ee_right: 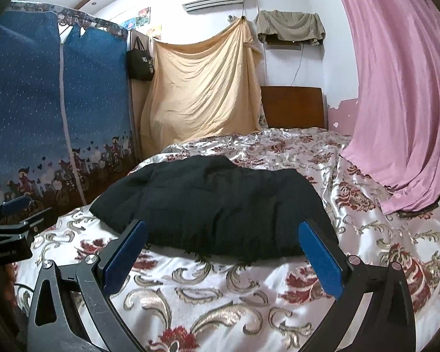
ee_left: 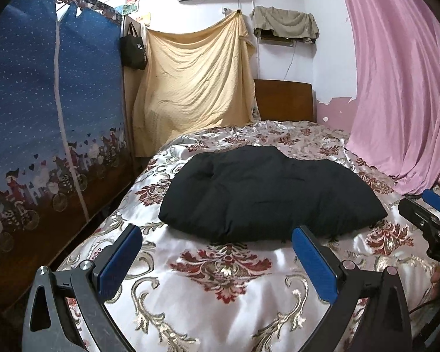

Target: Fold large clothes

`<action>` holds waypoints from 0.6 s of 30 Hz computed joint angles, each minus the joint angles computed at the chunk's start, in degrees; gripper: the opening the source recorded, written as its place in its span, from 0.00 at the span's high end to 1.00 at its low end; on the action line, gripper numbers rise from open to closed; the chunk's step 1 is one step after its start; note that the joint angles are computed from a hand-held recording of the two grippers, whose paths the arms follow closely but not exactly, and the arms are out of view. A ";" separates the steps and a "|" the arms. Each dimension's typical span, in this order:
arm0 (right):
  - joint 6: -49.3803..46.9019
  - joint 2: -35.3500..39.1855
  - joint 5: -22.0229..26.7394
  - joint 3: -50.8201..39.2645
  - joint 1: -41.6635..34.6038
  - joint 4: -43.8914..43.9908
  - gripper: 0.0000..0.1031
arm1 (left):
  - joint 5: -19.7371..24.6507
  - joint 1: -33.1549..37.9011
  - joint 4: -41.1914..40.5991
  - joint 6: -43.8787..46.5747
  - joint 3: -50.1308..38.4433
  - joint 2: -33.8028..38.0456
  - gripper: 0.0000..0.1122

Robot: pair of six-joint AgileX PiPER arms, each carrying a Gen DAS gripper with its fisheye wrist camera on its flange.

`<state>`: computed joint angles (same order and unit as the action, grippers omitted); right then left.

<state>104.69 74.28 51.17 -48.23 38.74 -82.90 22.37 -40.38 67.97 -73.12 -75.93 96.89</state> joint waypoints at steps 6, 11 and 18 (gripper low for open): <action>3.37 -1.36 -0.17 3.57 1.82 -1.55 0.02 | -0.72 -0.29 8.87 -9.12 5.15 -1.49 0.08; 6.63 -2.03 0.58 5.98 3.36 -4.62 0.02 | -1.65 0.22 9.60 -11.23 6.58 -1.70 0.08; 8.79 -1.67 -1.48 7.43 1.87 -4.88 0.02 | -1.82 0.66 12.21 -13.84 7.35 -1.83 0.08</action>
<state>113.48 72.61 49.69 -40.80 40.61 -87.78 20.55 -39.72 80.18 -86.95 -68.58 95.06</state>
